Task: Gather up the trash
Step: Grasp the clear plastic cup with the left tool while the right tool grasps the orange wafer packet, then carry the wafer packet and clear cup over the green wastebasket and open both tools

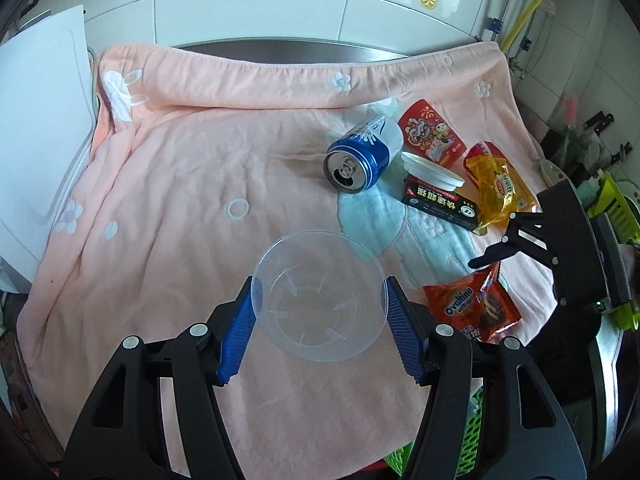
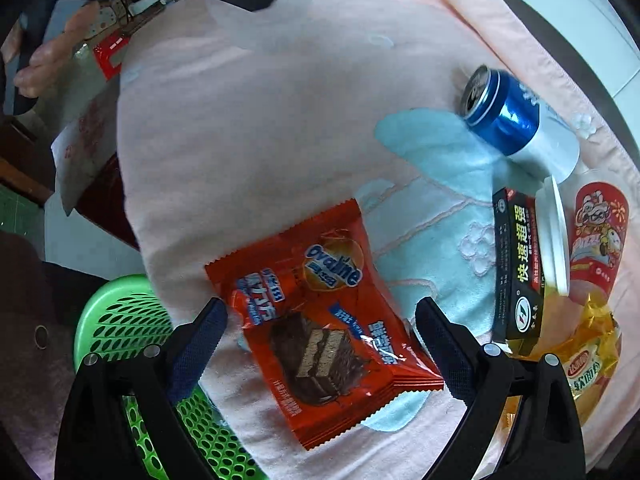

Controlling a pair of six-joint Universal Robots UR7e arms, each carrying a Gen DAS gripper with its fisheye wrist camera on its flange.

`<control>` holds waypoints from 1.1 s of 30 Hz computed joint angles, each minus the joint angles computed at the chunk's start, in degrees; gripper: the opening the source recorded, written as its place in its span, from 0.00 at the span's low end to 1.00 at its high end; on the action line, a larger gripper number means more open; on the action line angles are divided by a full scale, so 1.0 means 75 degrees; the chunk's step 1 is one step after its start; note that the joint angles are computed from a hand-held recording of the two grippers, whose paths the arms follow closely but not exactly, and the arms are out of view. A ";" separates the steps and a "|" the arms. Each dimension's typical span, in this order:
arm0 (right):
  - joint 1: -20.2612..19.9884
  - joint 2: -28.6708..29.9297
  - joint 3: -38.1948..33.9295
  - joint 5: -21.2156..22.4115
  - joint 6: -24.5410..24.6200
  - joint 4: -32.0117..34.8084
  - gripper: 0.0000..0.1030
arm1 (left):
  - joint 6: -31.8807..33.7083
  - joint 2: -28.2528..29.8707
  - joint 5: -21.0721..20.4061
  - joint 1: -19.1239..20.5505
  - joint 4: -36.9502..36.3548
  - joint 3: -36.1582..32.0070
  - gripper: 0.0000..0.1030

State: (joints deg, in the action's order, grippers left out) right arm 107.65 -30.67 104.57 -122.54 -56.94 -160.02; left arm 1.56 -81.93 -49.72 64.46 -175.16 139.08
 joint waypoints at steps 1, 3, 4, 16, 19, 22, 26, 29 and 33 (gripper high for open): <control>-0.0035 0.0021 -0.0070 0.0001 0.0072 0.0147 0.89 | -0.0030 -0.0007 0.0018 0.0013 0.0010 0.0019 0.60; -0.0074 0.0037 -0.0073 0.0004 0.0259 0.0169 0.79 | -0.0113 -0.0039 -0.0005 0.0040 0.0025 0.0066 0.60; -0.0091 -0.0012 -0.0062 0.0086 0.0402 0.0339 0.76 | -0.0127 -0.0050 0.0000 0.0041 0.0017 0.0093 0.60; -0.0210 -0.0729 0.0794 0.0752 0.1890 -0.0700 0.51 | -0.0389 -0.0124 -0.0103 -0.0265 -0.0104 0.0429 0.60; -0.0200 -0.1111 0.1417 0.0986 0.2208 -0.1378 0.50 | -0.0486 -0.0202 -0.0085 -0.0449 -0.0123 0.0580 0.60; -0.0244 -0.1520 0.2013 0.1269 0.2530 -0.1897 0.48 | -0.0632 -0.0323 -0.0046 -0.0681 -0.0091 0.0753 0.60; -0.0189 -0.1873 0.2849 0.1524 0.2918 -0.2725 0.48 | -0.0858 -0.0482 0.0030 -0.1072 -0.0044 0.1016 0.60; -0.0189 -0.2109 0.3444 0.1664 0.3235 -0.3197 0.48 | -0.1109 -0.0645 0.0072 -0.1433 0.0056 0.1265 0.60; -0.0231 -0.2088 0.4201 0.1543 0.3598 -0.3947 0.50 | -0.1538 -0.0861 0.0128 -0.1966 0.0284 0.1611 0.60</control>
State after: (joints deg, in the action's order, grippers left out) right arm 105.92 -46.34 136.07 -110.96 -29.96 -189.62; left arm -9.97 -88.39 -48.76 49.71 -173.03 151.16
